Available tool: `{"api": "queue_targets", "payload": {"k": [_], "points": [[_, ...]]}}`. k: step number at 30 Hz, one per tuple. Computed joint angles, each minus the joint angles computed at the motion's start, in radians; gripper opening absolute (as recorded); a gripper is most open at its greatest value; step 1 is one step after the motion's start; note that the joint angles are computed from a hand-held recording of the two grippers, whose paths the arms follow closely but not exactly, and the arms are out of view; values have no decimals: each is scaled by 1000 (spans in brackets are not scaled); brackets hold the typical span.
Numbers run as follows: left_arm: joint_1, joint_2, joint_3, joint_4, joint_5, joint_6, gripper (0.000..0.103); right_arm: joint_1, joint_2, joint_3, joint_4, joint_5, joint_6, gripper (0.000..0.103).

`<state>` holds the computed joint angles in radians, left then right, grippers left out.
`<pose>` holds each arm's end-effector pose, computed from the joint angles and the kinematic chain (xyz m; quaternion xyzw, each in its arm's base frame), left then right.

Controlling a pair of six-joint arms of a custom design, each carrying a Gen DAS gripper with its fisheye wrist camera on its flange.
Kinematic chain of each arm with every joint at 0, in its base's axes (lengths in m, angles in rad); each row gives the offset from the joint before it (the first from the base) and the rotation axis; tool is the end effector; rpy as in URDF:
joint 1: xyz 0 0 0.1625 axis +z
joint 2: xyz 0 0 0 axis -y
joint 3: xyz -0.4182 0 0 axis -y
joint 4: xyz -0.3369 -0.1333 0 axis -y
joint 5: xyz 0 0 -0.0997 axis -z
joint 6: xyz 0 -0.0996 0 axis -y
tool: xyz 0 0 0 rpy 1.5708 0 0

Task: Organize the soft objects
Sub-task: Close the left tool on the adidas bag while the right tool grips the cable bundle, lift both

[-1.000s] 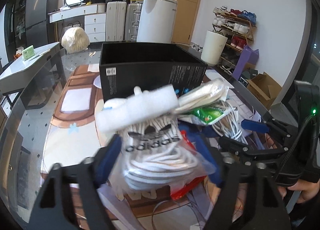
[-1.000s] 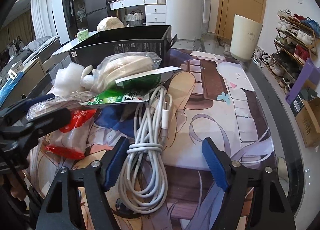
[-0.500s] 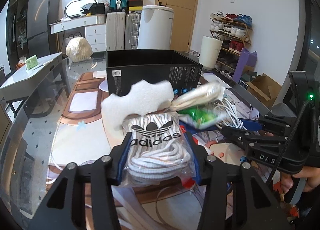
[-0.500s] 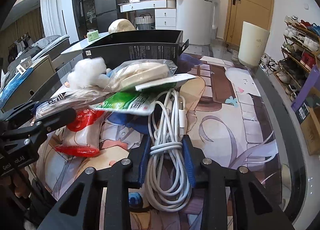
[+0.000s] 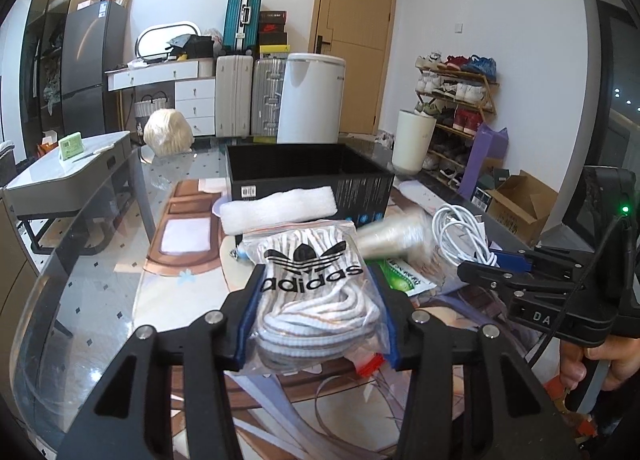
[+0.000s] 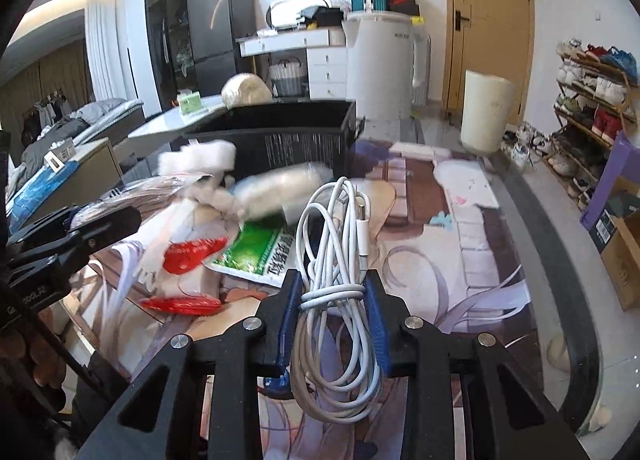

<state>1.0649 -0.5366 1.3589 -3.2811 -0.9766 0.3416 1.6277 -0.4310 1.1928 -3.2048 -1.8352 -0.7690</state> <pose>-0.1814 -0.7176 0.1547 0.2404 0.8388 -0.4310 0.2298 0.1504 -0.7541 0.1192 0.3096 -0.8453 0.3508 0.2579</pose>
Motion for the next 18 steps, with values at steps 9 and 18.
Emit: {"api": "queue_targets", "payload": {"k": [9,18], "points": [[-10,-18,22,-46,-15,19,47,12,-63,107,-95,59,-12,31],[-17,-31,15,-64,-21,46,47,34,-67,79,-60,118,-30,31]]}}
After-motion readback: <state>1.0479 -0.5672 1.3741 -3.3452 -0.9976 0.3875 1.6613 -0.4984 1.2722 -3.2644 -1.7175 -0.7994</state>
